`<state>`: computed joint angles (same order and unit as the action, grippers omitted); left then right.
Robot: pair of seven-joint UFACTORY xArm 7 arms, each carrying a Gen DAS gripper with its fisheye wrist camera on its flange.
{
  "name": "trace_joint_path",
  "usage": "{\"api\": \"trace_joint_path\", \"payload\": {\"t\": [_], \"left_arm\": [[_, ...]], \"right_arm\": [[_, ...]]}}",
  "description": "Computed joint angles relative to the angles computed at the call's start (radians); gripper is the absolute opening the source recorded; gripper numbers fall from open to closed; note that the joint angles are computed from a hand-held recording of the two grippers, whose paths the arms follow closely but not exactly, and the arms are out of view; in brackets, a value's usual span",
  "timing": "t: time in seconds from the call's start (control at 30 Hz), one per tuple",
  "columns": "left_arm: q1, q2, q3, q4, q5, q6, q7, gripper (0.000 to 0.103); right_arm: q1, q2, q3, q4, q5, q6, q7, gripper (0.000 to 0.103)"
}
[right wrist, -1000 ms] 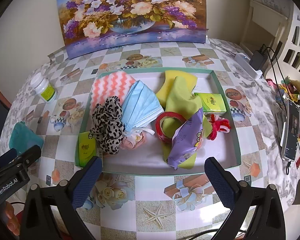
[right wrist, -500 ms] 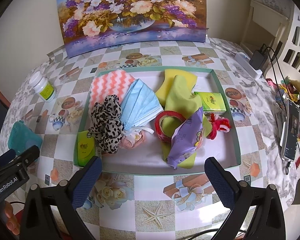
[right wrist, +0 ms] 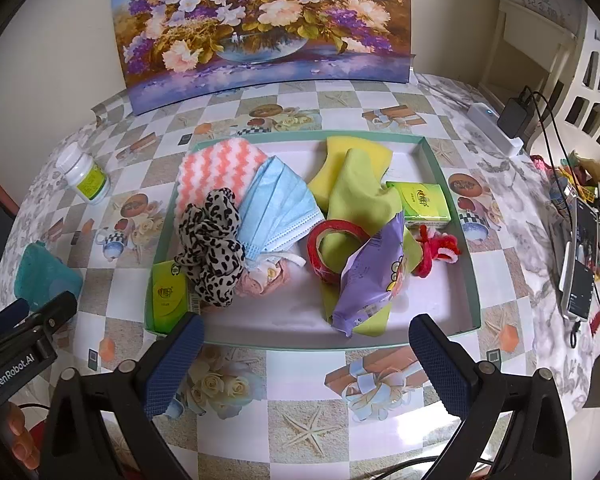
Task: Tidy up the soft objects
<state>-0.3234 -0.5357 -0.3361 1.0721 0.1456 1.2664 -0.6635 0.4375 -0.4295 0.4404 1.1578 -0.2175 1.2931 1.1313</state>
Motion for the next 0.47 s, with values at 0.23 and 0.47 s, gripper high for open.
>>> {"api": "trace_joint_path", "payload": {"t": [0.23,0.47], "left_arm": [[0.001,-0.002,-0.008,0.001,0.019,0.003,0.0,0.09],[0.001,0.007,-0.008,0.007,0.021,0.014,-0.003,0.09]], "right_arm": [[0.001,0.002,-0.002,0.002,0.001,0.005,0.001,0.103],[0.002,0.002,-0.002,0.002,0.002,0.006,0.001,0.103]]}}
